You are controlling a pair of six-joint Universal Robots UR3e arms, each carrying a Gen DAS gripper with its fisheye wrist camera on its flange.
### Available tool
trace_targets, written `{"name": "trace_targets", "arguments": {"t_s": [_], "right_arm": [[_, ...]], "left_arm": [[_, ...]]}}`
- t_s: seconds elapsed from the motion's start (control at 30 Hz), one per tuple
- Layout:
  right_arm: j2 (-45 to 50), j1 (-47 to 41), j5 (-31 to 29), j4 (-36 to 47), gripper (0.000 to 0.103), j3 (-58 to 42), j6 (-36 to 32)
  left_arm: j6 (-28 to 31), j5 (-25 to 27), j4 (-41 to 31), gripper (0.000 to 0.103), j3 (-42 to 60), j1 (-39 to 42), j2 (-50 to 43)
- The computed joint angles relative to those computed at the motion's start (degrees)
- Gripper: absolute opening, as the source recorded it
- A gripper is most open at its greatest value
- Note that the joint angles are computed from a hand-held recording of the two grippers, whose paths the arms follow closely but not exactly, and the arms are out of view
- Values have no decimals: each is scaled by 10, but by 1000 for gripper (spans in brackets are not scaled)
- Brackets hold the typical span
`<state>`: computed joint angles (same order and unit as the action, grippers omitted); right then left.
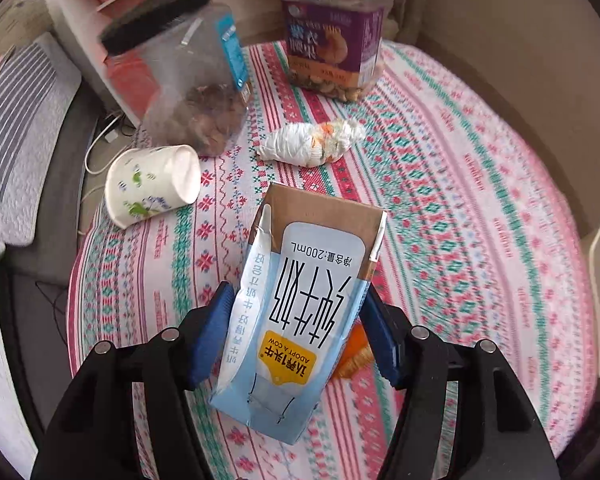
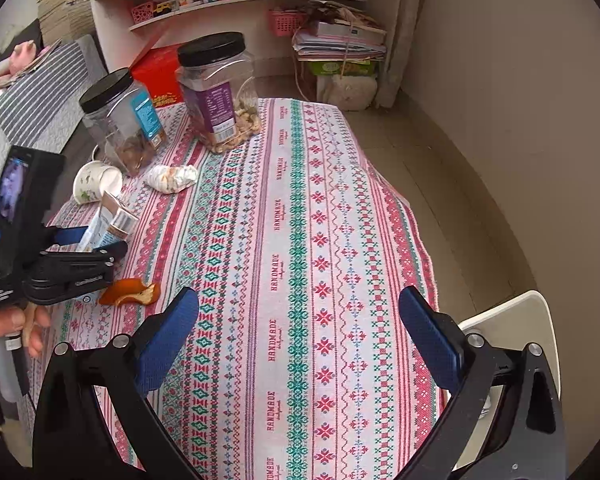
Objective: Collect trash
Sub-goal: 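Grasp the milk carton with the left gripper while the right gripper grasps another orange peel, then carry the orange peel to the white bin and release it with the right gripper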
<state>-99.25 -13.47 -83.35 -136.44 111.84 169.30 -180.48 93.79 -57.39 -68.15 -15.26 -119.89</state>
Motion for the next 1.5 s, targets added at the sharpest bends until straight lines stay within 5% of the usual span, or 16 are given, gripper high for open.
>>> {"name": "trace_targets", "arguments": {"t_s": [0.2,0.3,0.4,0.7,0.9,0.97,1.03,1.5], "right_arm": [[32,73,-19,-51,96,25,-13],[61,85,25,-52,92,23,-12],[95,129,28,-117,89,31,-54],[285,199,42,-157,74,-84,-161],[364,205,78,-116,51,-178,-173],[371,208,79,-104,26,-196,-166],[366,202,91,-82,17,-203,-145],[157,151,101,-64,14,-58,-53]], "left_arm": [[-135,-15,-8,62,-216,7,233],[-172,-2,-4,63,-296,3,315],[-165,21,-2,63,-349,4,368],[-116,-22,-6,63,-380,77,413],[-103,-4,3,63,-363,67,391],[-102,-9,2,63,-360,73,386],[-102,-17,0,63,-360,80,386],[-113,-16,6,63,-361,50,415]]}}
